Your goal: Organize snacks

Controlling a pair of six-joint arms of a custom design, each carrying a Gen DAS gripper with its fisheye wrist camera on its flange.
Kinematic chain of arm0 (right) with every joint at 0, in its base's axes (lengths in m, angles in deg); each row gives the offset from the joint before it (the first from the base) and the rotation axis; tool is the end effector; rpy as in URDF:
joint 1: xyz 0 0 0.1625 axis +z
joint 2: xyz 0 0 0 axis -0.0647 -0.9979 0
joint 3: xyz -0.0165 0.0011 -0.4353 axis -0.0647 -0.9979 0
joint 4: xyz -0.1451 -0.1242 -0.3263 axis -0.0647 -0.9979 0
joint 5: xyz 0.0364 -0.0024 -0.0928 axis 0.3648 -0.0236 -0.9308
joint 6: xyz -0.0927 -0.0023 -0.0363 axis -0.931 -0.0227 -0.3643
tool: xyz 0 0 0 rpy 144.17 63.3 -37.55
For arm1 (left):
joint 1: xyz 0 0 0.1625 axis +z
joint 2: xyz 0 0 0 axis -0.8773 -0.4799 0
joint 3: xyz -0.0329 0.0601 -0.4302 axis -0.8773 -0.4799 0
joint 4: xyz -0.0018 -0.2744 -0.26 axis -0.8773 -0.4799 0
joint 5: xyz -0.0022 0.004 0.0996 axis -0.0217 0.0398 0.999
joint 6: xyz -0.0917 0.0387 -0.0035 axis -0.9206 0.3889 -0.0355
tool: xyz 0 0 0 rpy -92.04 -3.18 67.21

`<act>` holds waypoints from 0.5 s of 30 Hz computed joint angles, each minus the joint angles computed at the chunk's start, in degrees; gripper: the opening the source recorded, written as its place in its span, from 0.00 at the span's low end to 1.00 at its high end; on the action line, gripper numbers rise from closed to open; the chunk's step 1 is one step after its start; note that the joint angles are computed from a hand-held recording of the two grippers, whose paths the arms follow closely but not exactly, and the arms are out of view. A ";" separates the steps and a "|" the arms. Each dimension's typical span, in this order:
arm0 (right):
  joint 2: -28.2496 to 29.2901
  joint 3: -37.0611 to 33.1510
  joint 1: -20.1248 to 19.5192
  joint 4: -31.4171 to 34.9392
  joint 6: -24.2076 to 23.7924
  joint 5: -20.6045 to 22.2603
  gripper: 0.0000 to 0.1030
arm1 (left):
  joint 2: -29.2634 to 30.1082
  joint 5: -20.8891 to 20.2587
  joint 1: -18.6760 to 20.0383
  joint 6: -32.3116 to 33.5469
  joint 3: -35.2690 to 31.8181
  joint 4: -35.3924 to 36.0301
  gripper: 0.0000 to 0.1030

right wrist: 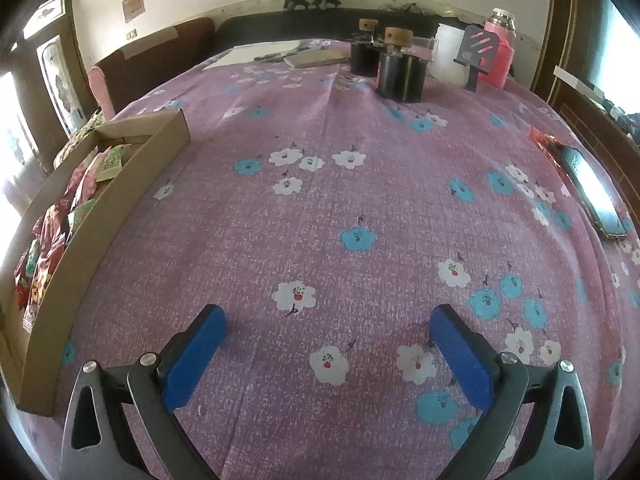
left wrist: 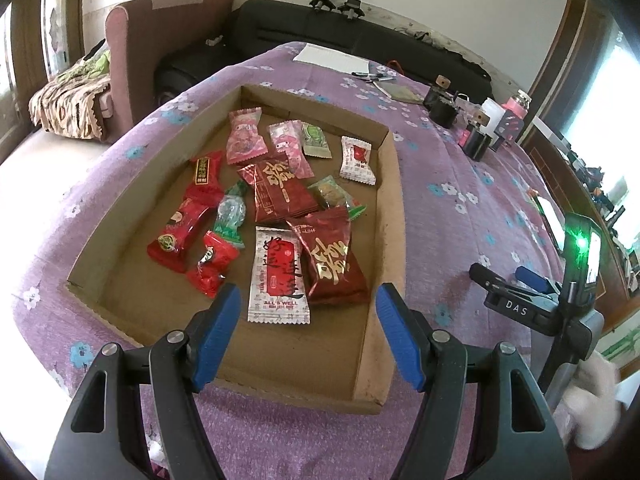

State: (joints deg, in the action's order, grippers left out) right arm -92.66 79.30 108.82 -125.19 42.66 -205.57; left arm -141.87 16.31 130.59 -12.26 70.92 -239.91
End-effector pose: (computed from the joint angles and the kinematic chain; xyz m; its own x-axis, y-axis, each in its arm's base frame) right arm 0.2810 -0.7222 -0.1177 -0.6253 -0.4679 0.6246 -0.6789 0.7208 -0.1396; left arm 0.0261 -0.5372 0.2482 -0.7692 -0.4717 -0.4310 0.0547 0.6234 -0.7800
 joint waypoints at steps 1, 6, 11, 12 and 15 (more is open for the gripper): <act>-0.01 0.00 0.00 0.03 0.05 0.03 1.00 | 0.06 0.29 -0.13 0.53 0.13 -0.53 0.67; 0.04 -0.05 0.03 0.04 0.06 0.00 1.00 | 1.06 1.20 -0.37 3.20 0.14 -4.21 0.67; 0.05 -0.07 0.01 0.04 0.05 0.02 1.00 | 1.35 2.07 -1.32 3.32 0.64 -5.15 0.67; 0.05 -0.07 0.01 0.04 0.05 0.02 1.00 | 1.30 2.55 -1.66 3.38 0.84 -4.97 0.67; 0.05 -0.07 0.02 0.05 0.06 0.01 1.00 | 1.02 4.00 -2.49 3.98 1.58 -4.93 0.67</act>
